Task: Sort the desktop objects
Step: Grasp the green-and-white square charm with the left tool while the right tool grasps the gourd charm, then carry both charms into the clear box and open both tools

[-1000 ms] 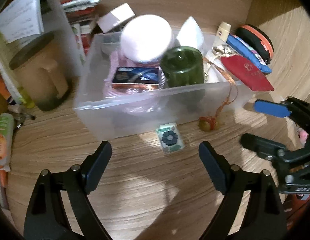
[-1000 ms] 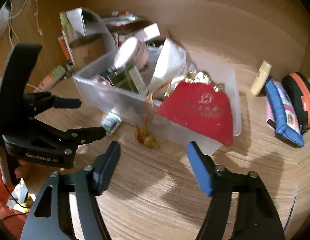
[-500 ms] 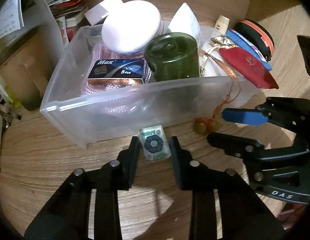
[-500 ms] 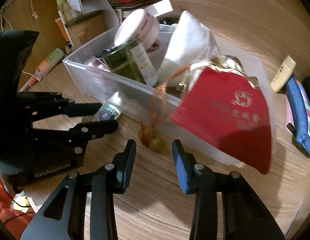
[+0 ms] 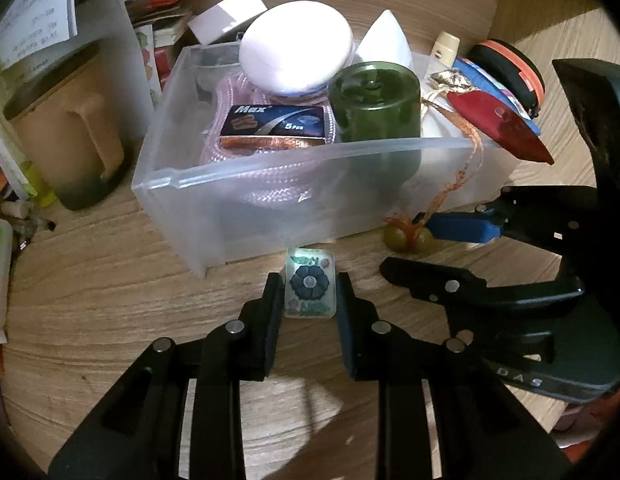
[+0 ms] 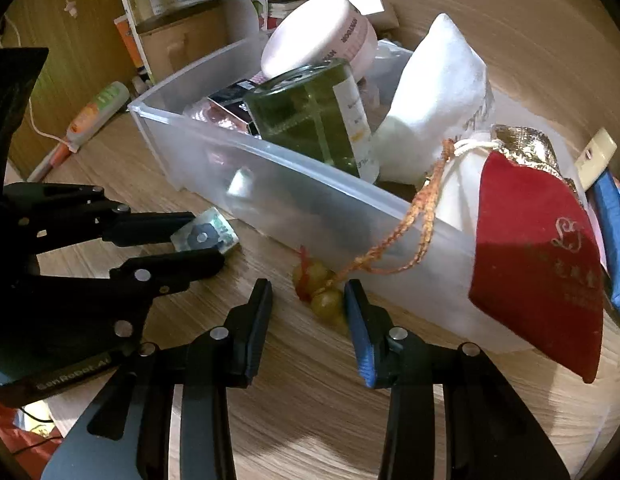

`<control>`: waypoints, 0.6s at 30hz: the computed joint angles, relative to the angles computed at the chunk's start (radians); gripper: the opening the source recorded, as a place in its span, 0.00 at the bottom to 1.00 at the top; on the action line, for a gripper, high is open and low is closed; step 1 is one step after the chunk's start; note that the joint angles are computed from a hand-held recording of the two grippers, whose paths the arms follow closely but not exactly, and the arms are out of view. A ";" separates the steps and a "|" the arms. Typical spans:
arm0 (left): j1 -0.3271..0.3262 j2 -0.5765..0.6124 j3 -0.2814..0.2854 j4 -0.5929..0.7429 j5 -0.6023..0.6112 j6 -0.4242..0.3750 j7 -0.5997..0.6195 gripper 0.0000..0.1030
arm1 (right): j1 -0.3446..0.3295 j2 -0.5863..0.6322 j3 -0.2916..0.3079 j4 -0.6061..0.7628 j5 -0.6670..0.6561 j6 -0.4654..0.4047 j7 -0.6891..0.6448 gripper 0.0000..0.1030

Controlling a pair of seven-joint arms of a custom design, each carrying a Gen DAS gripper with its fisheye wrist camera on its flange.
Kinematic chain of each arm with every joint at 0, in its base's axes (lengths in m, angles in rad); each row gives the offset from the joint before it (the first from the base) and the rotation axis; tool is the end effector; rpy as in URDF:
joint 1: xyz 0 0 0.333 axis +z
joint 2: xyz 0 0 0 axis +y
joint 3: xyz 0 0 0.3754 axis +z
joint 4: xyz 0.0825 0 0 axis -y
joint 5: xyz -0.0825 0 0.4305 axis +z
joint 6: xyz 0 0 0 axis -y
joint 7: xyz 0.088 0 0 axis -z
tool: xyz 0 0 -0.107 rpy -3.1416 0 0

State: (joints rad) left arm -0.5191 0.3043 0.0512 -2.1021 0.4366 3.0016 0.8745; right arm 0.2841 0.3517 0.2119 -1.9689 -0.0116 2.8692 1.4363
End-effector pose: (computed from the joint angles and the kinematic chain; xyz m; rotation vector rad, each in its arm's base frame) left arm 0.5823 -0.3307 0.3584 -1.7372 2.1097 -0.7431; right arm 0.6288 0.3266 0.3836 -2.3275 1.2167 -0.3588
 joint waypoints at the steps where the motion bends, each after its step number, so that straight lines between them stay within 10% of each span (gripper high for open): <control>1: -0.008 0.003 0.006 0.007 0.008 -0.007 -0.003 0.24 | -0.007 0.000 0.008 -0.001 0.005 0.003 -0.011 0.24; 10: -0.044 -0.002 0.049 0.007 0.145 -0.004 -0.115 0.23 | -0.077 -0.053 0.079 -0.068 0.112 0.049 -0.119 0.15; 18: -0.072 -0.076 0.087 -0.056 0.221 0.089 -0.200 0.23 | -0.230 -0.186 0.249 -0.174 0.527 0.125 -0.485 0.15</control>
